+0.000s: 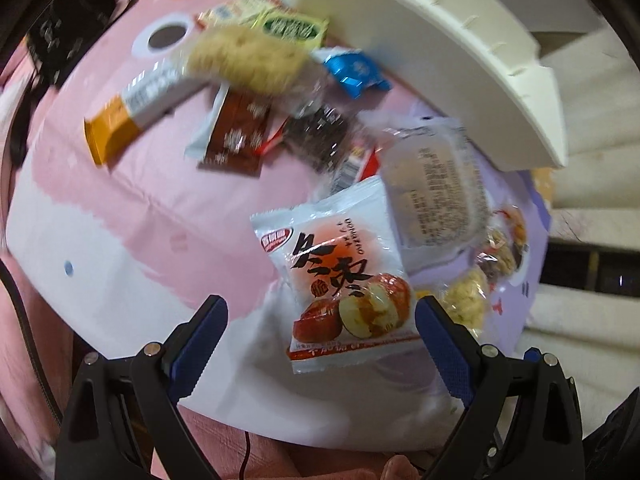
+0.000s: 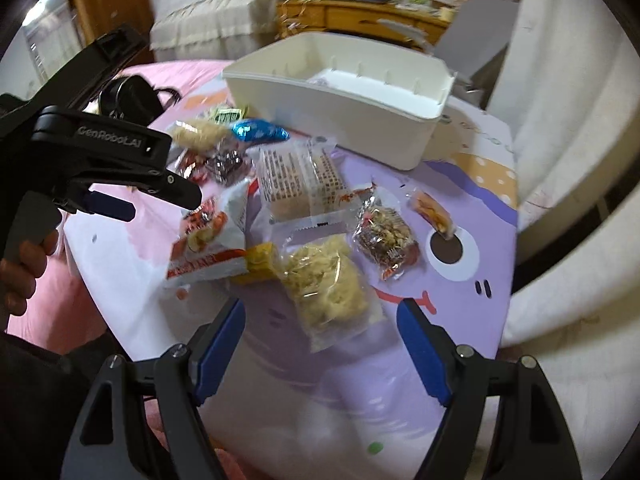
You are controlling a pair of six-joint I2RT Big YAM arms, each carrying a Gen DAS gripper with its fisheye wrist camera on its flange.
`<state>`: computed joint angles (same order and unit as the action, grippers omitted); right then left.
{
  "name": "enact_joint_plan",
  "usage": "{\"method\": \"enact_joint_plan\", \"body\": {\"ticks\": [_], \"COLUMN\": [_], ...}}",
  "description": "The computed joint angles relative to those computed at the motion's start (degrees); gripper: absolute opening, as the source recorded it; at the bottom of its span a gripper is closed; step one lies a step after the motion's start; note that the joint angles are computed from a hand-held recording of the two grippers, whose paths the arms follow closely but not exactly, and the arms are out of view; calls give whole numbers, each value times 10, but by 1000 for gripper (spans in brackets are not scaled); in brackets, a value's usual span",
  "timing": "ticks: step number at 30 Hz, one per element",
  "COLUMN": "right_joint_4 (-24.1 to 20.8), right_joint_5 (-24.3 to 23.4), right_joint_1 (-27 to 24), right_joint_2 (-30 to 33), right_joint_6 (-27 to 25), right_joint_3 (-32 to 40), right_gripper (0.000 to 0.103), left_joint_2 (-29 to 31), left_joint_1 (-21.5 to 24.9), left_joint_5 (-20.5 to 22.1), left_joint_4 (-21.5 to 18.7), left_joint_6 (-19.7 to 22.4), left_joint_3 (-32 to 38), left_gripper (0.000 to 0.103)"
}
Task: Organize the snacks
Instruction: 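Grasp the red-white DONGZAO pack with left tool while right tool grasps the clear puffed-snack bag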
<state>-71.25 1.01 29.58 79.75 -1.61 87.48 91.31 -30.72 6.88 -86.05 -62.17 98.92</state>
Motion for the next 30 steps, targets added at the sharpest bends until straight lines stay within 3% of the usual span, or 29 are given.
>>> {"method": "enact_joint_plan", "body": {"ticks": [5, 11, 26, 30], "right_joint_4": [-18, -38, -54, -70], "right_joint_5": [-36, -61, -115, -125], "right_joint_1": [-19, -28, -47, -48], "right_joint_2": [30, 53, 96, 118], "right_joint_6": [-51, -87, -132, -136], "right_joint_3": [8, 11, 28, 46], "right_gripper": [78, 78, 78, 68], "left_joint_2": [25, 62, 97, 80], "left_joint_1": [0, 0, -1, -4], "left_joint_5": [9, 19, 7, 3], "left_joint_4": [-11, -37, -43, -35], "left_joint_6": [-37, -52, -74, -81], "left_joint_3": [3, 19, 40, 25], "left_gripper": [94, 94, 77, 69]}}
